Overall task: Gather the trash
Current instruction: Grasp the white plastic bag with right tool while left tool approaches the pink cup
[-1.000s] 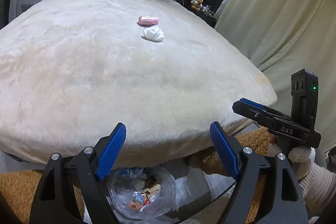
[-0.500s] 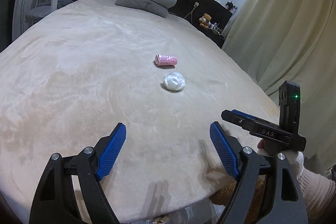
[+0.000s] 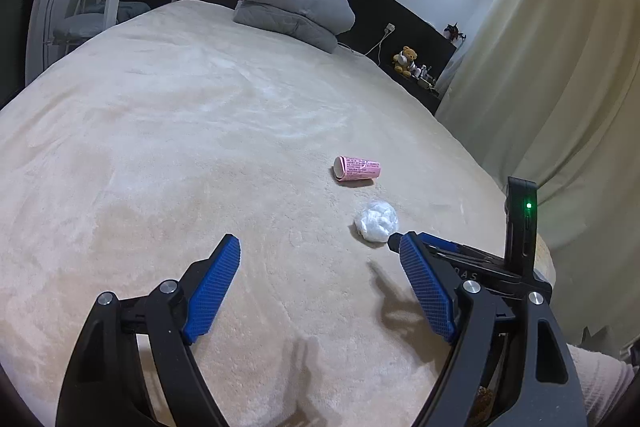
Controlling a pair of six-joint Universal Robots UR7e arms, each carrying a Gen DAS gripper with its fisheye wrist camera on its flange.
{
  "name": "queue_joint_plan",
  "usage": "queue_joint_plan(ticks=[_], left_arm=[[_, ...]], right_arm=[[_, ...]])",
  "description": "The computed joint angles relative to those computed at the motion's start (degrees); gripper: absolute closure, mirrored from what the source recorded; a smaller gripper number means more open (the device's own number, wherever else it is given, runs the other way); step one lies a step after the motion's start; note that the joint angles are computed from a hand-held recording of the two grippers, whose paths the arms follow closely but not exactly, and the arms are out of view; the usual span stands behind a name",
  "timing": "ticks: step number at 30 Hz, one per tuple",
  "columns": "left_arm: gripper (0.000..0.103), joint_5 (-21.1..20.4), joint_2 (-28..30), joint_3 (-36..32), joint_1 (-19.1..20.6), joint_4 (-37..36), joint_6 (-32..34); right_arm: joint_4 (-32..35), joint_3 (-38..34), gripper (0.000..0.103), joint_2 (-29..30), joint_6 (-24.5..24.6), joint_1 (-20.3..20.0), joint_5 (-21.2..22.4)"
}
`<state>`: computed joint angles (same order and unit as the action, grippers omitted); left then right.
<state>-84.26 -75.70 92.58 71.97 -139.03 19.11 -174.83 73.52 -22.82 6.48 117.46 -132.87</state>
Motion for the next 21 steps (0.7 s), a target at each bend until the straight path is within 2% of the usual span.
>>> queue_joint_plan(ticks=[4, 10, 14, 21], left_arm=[[0.023, 0.8, 1.8, -1.5, 0.7, -0.2, 0.0], [0.023, 2.5, 3.7, -2.7, 0.9, 0.0, 1.9], [0.023, 3.7, 4.4, -3.1, 1.0, 0.6, 2.3], [0.023, 3.8, 5.3, -3.3, 0.9, 0.4, 2.1]], right_arm=[[1.3, -4.5, 0.023, 2.6, -0.7, -0.7, -0.3], [4.9, -9.9, 0.04, 5.4, -2.6, -1.2, -1.0], [4.6, -9.8, 0.046, 5.3, -3.7, -1.0, -0.8], [1.0, -8.2, 0.046, 4.4, -7.8, 0.0, -2.0]])
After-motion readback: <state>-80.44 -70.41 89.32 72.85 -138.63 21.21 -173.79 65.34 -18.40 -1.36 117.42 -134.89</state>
